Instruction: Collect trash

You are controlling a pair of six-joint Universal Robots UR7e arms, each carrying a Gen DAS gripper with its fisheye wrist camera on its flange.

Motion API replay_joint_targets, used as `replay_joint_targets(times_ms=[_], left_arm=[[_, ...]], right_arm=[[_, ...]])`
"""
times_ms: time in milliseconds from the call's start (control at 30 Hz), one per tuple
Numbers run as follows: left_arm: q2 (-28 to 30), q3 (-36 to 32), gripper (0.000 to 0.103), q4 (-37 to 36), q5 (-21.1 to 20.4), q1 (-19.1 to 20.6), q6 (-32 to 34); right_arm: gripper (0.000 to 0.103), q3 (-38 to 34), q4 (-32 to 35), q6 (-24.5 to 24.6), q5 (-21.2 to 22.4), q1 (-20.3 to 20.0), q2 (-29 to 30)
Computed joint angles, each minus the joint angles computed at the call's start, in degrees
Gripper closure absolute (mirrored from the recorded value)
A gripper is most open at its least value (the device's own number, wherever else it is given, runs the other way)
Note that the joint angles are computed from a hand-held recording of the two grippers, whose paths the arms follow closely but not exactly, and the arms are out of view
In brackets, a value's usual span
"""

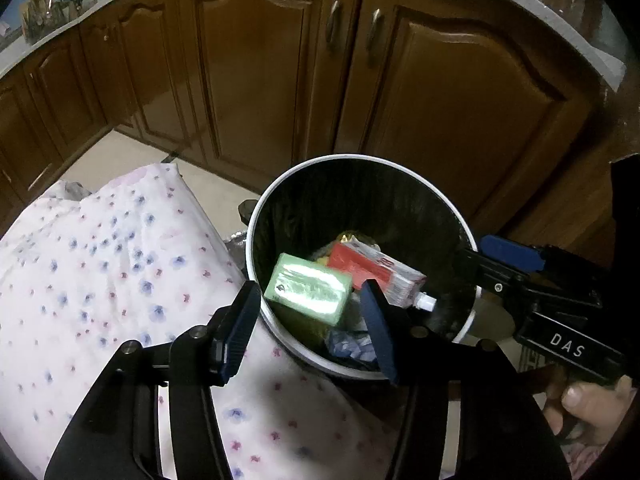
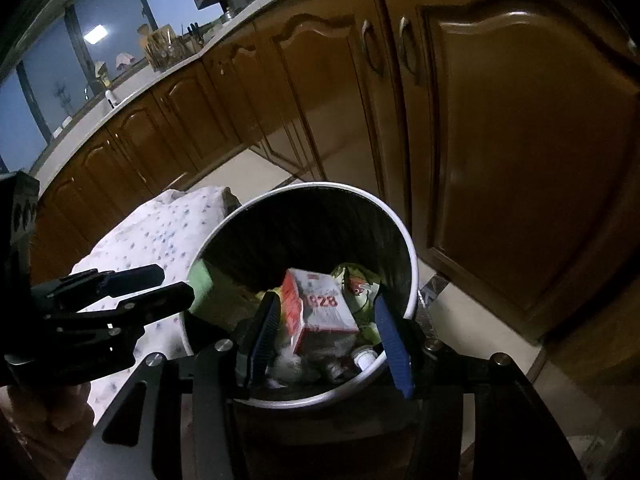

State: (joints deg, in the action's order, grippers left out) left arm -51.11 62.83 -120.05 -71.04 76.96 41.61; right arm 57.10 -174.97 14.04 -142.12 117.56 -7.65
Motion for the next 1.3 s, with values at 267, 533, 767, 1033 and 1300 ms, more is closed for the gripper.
replay_joint_targets(times_ms=[267,533,767,1033,1300], left_arm=[[-1.7,1.5,0.049,-0.5,-0.1,0.3,-0.5],[-3.8,2.8,0.047,0.1,-0.6,1.1,-1.4],[-7.3,5.6,0.042,0.5,-2.8,2.3,-2.5],[-15.0,14.3,0.028,-8.6,-7.1,4.5,-1.0],[-21.5,21.1,0.023,-16.8,-12.8,7.9,0.8]], right_arm=[[0.048,0.7,-1.7,-0.1,-0.5,1.1,0.1],[0.043,0.7,-2.6,0.7,-0.3,2.3,0.7],[0.039,2.8,-9.4,0.1,1.0,3.7,1.6],[0.029,4.9,-17.0,0.7,2.1,6.1,3.1],[0.015,1.8,-26.7,-3.4,0.5,9.2,8.1]])
